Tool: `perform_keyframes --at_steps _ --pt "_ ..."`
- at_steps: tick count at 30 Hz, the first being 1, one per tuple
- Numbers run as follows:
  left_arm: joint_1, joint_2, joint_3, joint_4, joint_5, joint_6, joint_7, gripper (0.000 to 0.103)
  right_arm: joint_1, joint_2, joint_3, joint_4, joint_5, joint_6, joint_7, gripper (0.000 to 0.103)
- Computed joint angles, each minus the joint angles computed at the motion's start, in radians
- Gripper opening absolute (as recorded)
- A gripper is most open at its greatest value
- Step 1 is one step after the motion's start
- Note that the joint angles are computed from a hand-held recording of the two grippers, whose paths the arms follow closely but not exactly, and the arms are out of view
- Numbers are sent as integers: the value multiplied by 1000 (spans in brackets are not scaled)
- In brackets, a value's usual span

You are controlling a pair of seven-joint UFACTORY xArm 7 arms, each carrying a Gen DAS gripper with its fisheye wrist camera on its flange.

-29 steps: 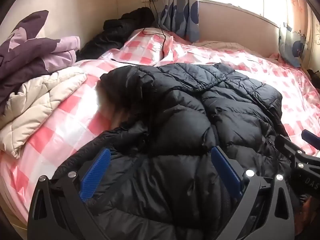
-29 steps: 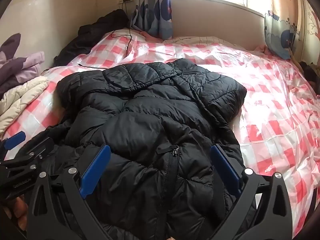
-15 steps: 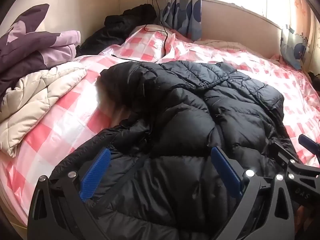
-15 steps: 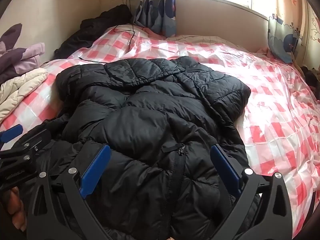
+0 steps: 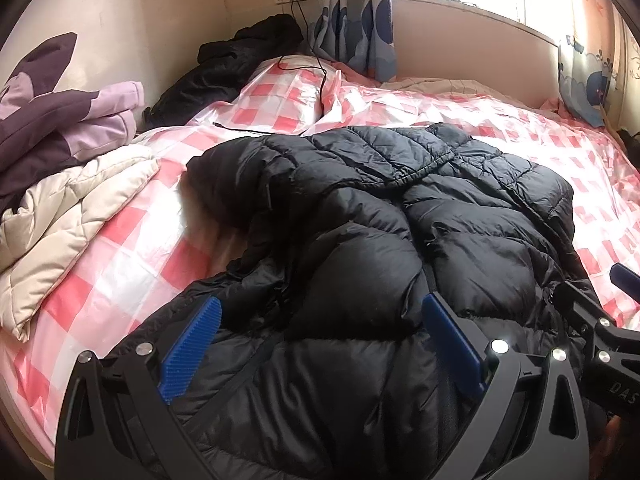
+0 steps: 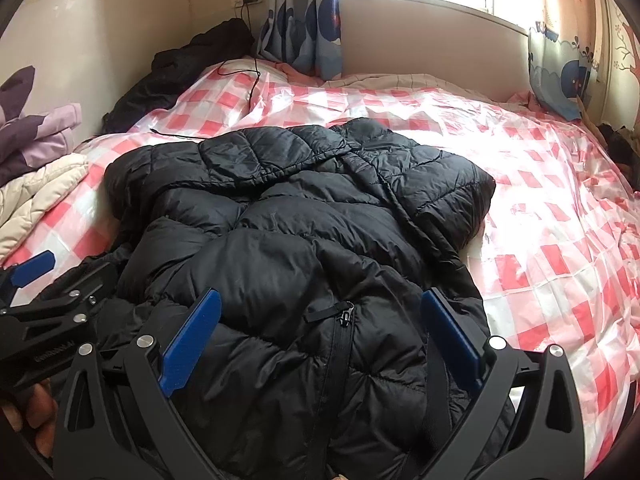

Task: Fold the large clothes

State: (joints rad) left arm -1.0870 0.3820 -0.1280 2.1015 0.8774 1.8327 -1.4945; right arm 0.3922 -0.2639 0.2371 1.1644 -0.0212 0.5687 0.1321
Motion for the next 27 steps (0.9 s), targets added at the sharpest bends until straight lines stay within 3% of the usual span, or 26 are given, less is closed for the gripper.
perform_keyframes --at_steps 27 --pt "-39 103 91 143 20 -27 88 96 -15 22 -18 28 17 -14 -12 96"
